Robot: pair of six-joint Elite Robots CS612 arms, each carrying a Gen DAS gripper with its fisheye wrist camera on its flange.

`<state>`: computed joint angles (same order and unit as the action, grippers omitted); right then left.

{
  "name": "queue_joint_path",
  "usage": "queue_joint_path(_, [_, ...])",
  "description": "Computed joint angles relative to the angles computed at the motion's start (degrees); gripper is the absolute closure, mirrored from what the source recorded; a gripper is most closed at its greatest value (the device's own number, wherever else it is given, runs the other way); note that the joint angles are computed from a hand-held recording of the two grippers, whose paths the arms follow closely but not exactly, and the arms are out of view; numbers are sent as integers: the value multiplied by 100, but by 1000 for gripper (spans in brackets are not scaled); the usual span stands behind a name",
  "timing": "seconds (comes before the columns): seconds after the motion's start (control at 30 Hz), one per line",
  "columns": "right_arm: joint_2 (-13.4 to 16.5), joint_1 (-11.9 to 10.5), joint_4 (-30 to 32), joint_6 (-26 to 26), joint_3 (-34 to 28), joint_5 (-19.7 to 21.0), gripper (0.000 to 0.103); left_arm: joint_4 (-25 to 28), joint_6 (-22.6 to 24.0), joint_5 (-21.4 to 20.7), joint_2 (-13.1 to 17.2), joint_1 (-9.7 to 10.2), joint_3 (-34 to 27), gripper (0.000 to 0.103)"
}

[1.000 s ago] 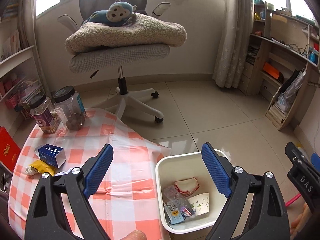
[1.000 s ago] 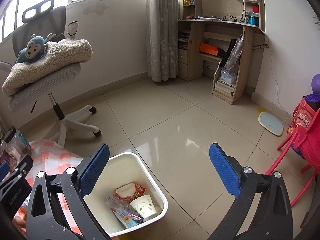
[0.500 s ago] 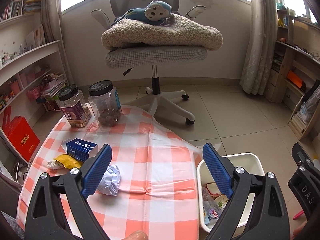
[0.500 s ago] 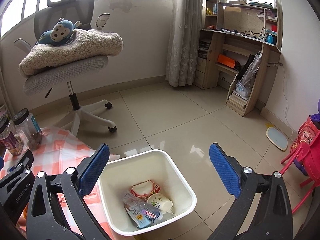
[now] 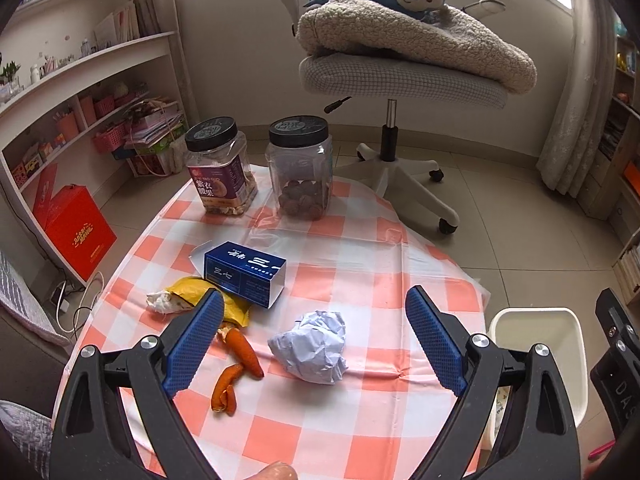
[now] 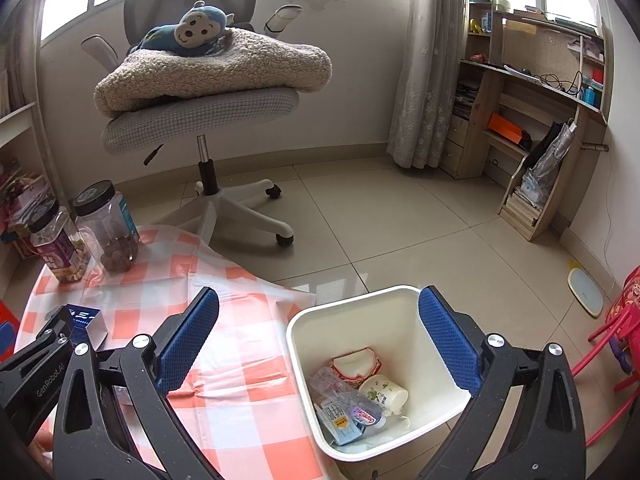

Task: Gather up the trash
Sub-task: 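Move both tools back over the table toward the orange peels and paper ball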

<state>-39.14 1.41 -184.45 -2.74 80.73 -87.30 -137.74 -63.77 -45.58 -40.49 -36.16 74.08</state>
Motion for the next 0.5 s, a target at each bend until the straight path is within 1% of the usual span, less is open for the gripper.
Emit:
queue_joint_path(0.1, [13,106,104,-25,-21,110,7,326,-414,-140,-127,125,161,14])
queue_joint_path(0.2, [41,218,212,-56,-62,190,7,419,-764,-439,-258,269,361,14])
queue_joint_path(0.27, [69,293,314,-88,-116,247,7,431,-906,-692,-343,373,499,14])
queue_joint_path(0.33, [77,351,439,-139,-128,355,7,440,-902,-974,-418,482,630,14])
queue_joint_path(0.37, [81,378,526,-185,-141,408,7,420,-791,-1199,-443,549,681,14])
queue_joint_path(0.4, [87,405,604,-234,-151,445,7,358,-603,-1534,-459,634,727,14])
queue_joint_path(0.47, [101,457,727,-338,-172,470,7,164,-221,-2408,-469,822,834,14])
queue_joint_path(0.5, [111,478,777,-387,-185,469,7,97,-105,-2839,-458,906,887,14])
